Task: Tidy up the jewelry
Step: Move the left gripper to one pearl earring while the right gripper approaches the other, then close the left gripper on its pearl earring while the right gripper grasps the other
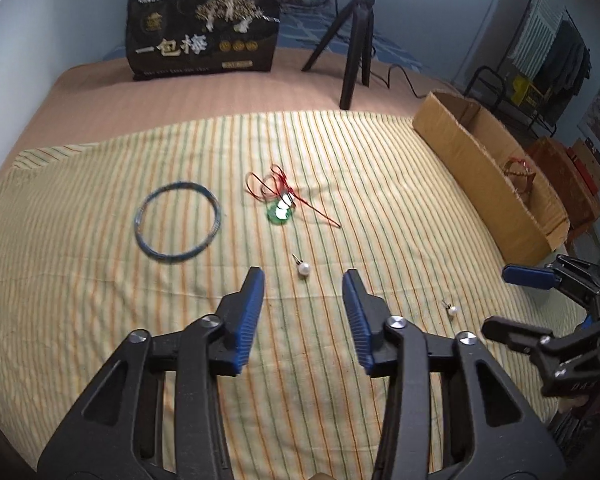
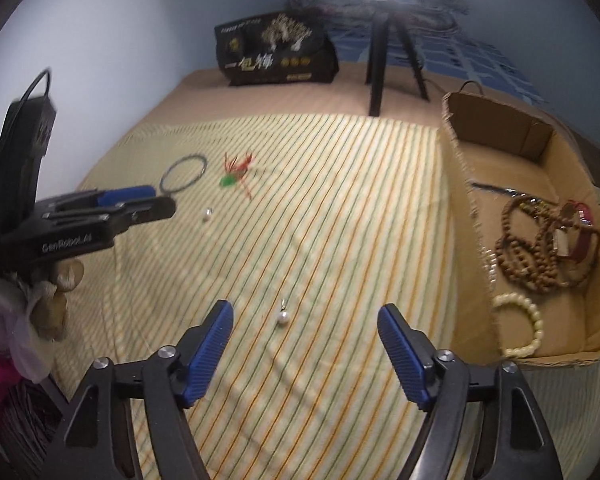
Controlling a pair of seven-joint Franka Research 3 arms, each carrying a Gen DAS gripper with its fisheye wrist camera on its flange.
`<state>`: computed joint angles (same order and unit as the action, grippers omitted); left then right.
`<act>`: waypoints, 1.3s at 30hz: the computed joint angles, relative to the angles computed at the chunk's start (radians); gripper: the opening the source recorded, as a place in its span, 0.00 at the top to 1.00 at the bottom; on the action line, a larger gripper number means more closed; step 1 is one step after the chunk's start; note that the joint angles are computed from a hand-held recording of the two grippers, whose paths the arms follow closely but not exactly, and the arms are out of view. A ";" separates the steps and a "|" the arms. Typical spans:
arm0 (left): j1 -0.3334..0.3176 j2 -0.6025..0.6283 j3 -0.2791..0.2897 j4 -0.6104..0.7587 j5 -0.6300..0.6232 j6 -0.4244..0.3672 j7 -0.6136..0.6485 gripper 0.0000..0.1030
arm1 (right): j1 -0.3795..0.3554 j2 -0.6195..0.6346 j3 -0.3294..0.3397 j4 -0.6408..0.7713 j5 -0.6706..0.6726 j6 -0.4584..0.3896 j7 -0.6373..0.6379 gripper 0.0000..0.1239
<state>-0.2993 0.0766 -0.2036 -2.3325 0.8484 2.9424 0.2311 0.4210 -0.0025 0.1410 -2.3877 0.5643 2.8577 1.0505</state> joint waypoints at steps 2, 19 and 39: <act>-0.004 0.016 -0.002 0.011 0.000 -0.009 0.010 0.61 | 0.002 0.013 0.003 0.002 -0.016 -0.006 -0.001 0.44; -0.023 0.091 0.029 0.057 -0.051 -0.008 0.085 0.72 | -0.004 0.087 0.016 0.041 -0.089 -0.011 0.026 0.66; -0.036 0.112 0.051 0.084 -0.041 -0.034 0.079 0.91 | 0.005 0.109 0.023 0.051 -0.150 0.010 0.041 0.93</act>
